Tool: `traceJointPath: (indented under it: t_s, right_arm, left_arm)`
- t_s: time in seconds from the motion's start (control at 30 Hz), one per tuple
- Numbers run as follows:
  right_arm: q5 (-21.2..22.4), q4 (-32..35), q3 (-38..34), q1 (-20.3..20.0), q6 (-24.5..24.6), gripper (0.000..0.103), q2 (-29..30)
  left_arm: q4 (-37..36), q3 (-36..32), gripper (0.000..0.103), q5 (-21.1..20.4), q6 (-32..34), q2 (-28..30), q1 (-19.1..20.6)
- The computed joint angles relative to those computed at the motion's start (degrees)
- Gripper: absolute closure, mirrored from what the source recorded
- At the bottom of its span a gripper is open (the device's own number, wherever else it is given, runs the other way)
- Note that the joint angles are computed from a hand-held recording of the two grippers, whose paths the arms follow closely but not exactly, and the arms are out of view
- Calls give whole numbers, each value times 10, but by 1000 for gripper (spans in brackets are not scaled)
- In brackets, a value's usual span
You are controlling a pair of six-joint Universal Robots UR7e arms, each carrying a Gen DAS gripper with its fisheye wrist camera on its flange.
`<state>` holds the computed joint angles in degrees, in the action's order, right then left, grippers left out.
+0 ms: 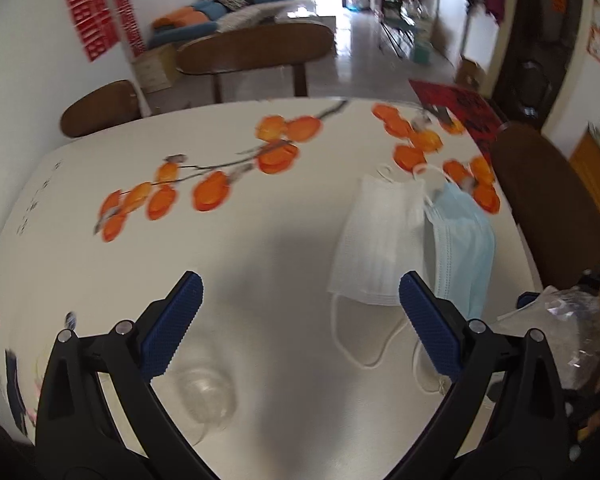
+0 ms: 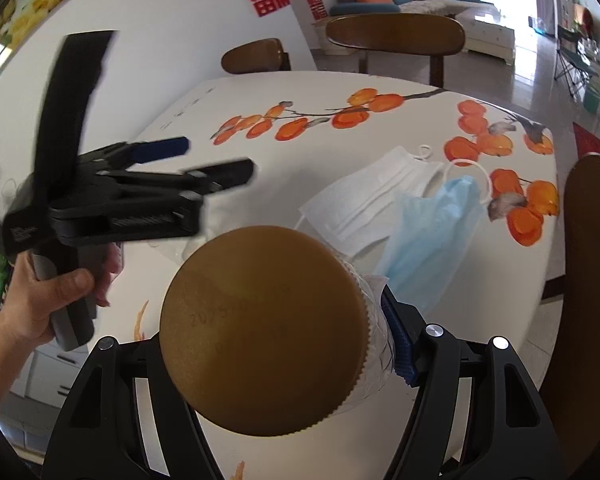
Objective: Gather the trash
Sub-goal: 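Grasp the white face mask with the left tool while the right tool holds the bottle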
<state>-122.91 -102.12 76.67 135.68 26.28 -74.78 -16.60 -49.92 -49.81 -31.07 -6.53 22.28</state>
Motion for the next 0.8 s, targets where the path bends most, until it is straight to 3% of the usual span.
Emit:
traceJointPath:
  t_s: [0.23, 0.5, 0.63, 0.7, 0.73, 0.77, 0.8]
  right_arm:
    - [-20, 6, 18, -16, 26, 35, -27]
    - [-15, -9, 31, -33, 33, 35, -43]
    - [-11, -17, 35, -35, 34, 35, -44]
    - [-11, -17, 34, -35, 36, 35, -43]
    - [-11, -16, 34, -35, 36, 35, -43]
    - [-11, -16, 33, -35, 37, 35, -41]
    - [-10, -16, 31, -35, 38, 35, -41]
  left_arm:
    - [-14, -27, 7, -55, 5, 44, 22]
    - [-8, -25, 9, -69, 16, 68, 50]
    - [-7, -36, 28, -86, 26, 80, 58]
    - [-15, -44, 49, -92, 33, 84, 57]
    - [-18, -47, 68, -93, 36, 87, 55]
    - [-20, -49, 93, -96, 37, 89, 53]
    - [-18, -49, 96, -94, 35, 90, 51]
